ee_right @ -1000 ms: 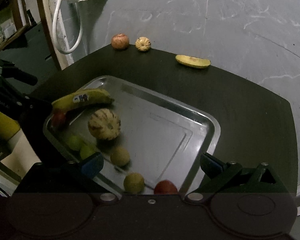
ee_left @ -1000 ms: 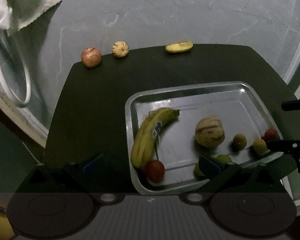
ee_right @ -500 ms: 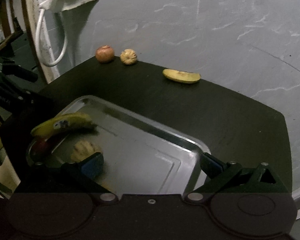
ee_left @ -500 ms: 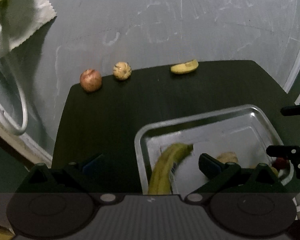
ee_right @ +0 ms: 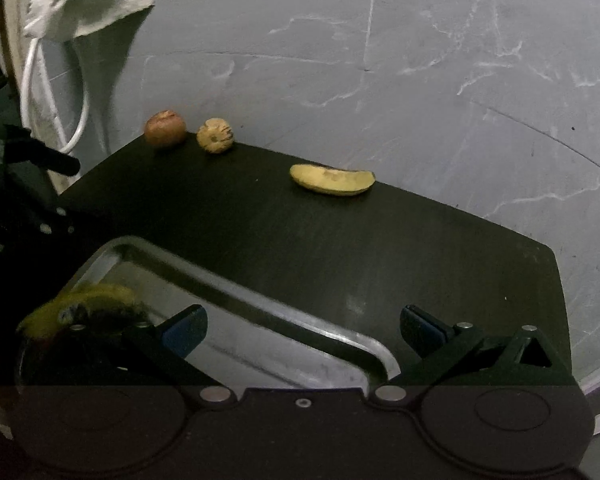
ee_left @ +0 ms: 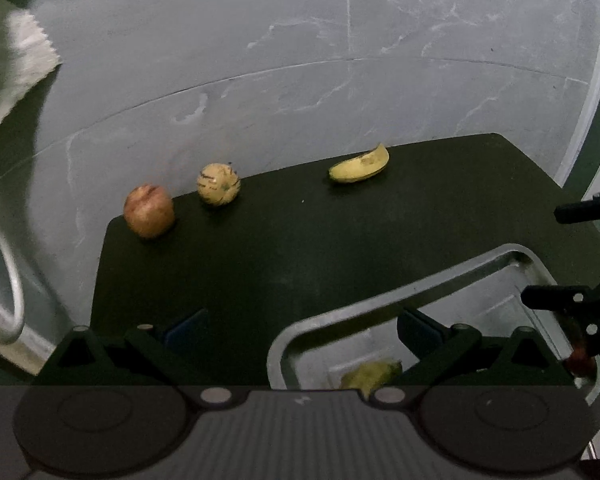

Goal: Organize fruits
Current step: 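Move both open tools away from the tray toward the fruits beside it, then grasp the striped melon with the left tool while the right tool grasps the yellow banana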

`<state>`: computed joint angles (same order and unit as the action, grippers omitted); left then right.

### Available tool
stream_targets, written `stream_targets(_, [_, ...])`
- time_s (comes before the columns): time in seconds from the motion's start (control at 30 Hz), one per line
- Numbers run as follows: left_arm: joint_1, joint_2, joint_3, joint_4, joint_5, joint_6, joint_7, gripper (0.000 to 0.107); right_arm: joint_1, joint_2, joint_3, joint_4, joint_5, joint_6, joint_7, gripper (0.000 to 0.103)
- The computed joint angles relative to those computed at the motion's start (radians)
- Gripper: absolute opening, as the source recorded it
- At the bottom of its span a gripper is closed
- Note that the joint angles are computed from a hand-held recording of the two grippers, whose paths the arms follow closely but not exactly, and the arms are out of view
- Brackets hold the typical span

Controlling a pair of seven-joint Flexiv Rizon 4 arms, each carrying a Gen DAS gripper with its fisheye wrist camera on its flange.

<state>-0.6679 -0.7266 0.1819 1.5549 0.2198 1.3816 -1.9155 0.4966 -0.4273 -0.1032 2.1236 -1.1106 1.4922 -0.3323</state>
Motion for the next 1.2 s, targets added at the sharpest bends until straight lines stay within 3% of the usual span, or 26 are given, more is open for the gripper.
stream_targets(0.1, [0.041,-0.025,-0.039,-0.029,-0.013,0.001,0.054,0.103,0.001,-0.027,-0.002,-0.034,0.02,-0.01,0.001,0.102])
stream_targets(0.27, [0.079,-0.075,-0.069,-0.088,-0.042,0.001,0.139,0.102,-0.014,-0.075,0.037,-0.093,0.164,-0.039,-0.07,0.102])
stream_targets(0.63, [0.109,-0.203,-0.064,-0.259,-0.127,-0.022,0.215,0.103,-0.001,-0.195,0.047,-0.247,0.445,-0.096,-0.2,0.102])
stream_targets(0.97, [0.138,-0.326,-0.056,-0.443,-0.233,-0.085,0.073,0.102,-0.009,-0.312,0.056,-0.427,0.648,-0.184,-0.173,0.102])
stream_targets(1.2, [0.157,-0.392,-0.045,-0.546,-0.279,-0.138,-0.139,0.102,0.018,-0.37,0.023,-0.503,0.689,-0.195,-0.092,0.102])
